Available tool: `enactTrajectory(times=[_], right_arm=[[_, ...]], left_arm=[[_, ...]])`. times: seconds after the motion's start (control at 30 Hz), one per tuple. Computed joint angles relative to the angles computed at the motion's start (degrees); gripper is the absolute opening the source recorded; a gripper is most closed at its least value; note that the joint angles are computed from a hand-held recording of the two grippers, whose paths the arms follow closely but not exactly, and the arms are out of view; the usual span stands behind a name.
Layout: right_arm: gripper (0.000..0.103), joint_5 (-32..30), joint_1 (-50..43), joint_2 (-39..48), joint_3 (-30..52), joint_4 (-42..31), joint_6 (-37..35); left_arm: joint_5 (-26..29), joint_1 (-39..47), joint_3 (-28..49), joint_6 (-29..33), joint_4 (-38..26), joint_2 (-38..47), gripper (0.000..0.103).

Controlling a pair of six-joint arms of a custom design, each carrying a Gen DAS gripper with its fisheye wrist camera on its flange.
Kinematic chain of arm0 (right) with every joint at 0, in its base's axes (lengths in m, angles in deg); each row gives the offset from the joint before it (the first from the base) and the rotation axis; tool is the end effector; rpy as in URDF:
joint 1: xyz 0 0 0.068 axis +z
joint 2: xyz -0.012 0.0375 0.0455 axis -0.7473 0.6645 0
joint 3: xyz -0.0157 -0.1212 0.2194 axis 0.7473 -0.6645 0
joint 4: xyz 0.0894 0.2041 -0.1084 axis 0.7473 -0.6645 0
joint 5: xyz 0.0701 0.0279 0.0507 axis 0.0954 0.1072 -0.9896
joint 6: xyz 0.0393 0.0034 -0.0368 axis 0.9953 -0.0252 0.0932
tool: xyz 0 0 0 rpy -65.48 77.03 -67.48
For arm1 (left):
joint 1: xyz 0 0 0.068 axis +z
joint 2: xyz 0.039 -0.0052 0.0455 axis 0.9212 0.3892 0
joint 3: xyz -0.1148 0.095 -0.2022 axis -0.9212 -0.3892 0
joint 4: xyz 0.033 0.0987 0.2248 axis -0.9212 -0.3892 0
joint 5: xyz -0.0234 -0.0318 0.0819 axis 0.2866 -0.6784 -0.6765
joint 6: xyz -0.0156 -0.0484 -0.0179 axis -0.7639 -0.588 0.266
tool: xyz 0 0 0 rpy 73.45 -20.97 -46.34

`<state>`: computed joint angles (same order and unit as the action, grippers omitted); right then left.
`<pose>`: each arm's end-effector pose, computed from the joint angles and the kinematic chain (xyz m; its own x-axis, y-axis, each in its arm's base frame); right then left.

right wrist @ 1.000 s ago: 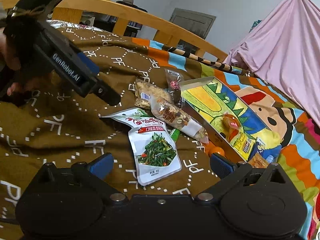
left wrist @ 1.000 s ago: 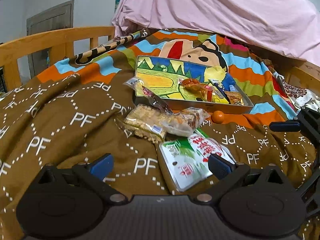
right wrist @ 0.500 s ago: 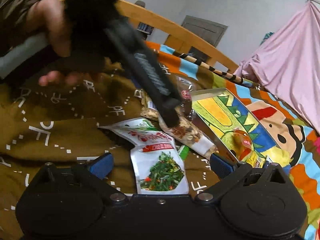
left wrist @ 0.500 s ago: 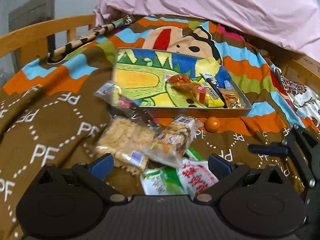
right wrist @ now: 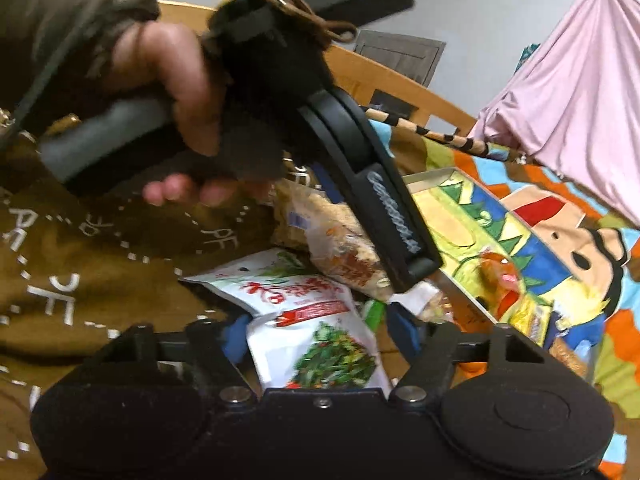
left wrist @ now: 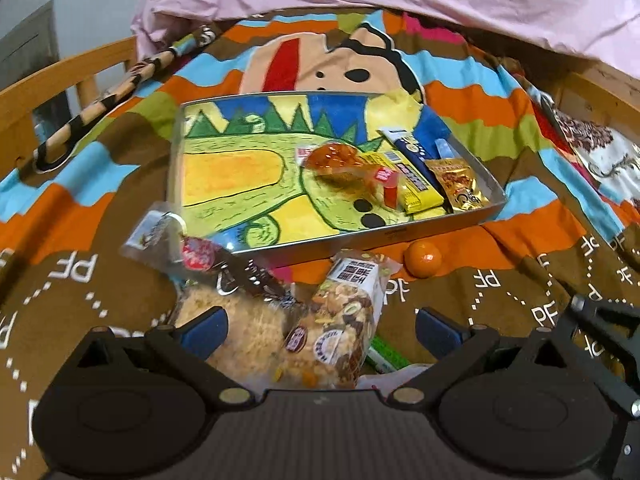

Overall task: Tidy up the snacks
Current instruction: 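Grasp the nut bar with the left tool while the right tool grasps the white-green pack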

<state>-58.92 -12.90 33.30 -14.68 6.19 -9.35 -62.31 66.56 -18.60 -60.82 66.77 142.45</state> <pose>0.1663 0.1256 0.0620 -0.0840 -0.6187 -0.7811 -0.8139 0.4949 -0.3044 0.2232 -0.0061 0.0874 -0.7178 0.1027 -0.6887 0.1570 0.9875 -0.0164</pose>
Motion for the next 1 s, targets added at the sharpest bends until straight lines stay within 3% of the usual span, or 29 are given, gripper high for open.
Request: enactTrajectory(times=[0.07, 0.2, 0.27, 0.6, 0.73, 0.9, 1.0], right_arm=[[0.049, -0.40, 0.45, -0.20, -0.12, -0.34, -0.74], [0.042, -0.19, 1.26, -1.31, -0.38, -1.86, -1.59], [0.039, -0.25, 1.10, -3.00, -0.69, -3.19, -1.67], [0.028, 4.18, 2.87, -12.02, -3.98, -10.01, -7.98], [0.019, 3.61, 0.37, -22.67, -4.84, -20.93, -8.81], [0.013, 0.53, -6.45, -38.40, -2.27, -42.51, -6.46], [0.015, -3.89, -11.08, -39.30, 0.08, -47.99, -4.30]], left_arm=[[-0.12, -0.58, 1.43, 0.73, -0.82, 1.77, 0.093], [-4.64, -3.78, 4.86, 1.02, -4.95, 5.10, 0.067], [-7.34, -5.28, 4.84, 1.06, -4.70, 5.56, 0.063], [-8.47, -6.51, 4.43, -6.37, -12.46, 0.21, 0.047], [-7.98, -6.34, 2.38, -7.99, -15.00, -3.37, 0.045], [-5.37, -5.27, -0.69, -8.22, -16.69, -7.65, 0.042], [-4.97, -4.95, -0.83, -8.39, -15.62, -6.69, 0.043]])
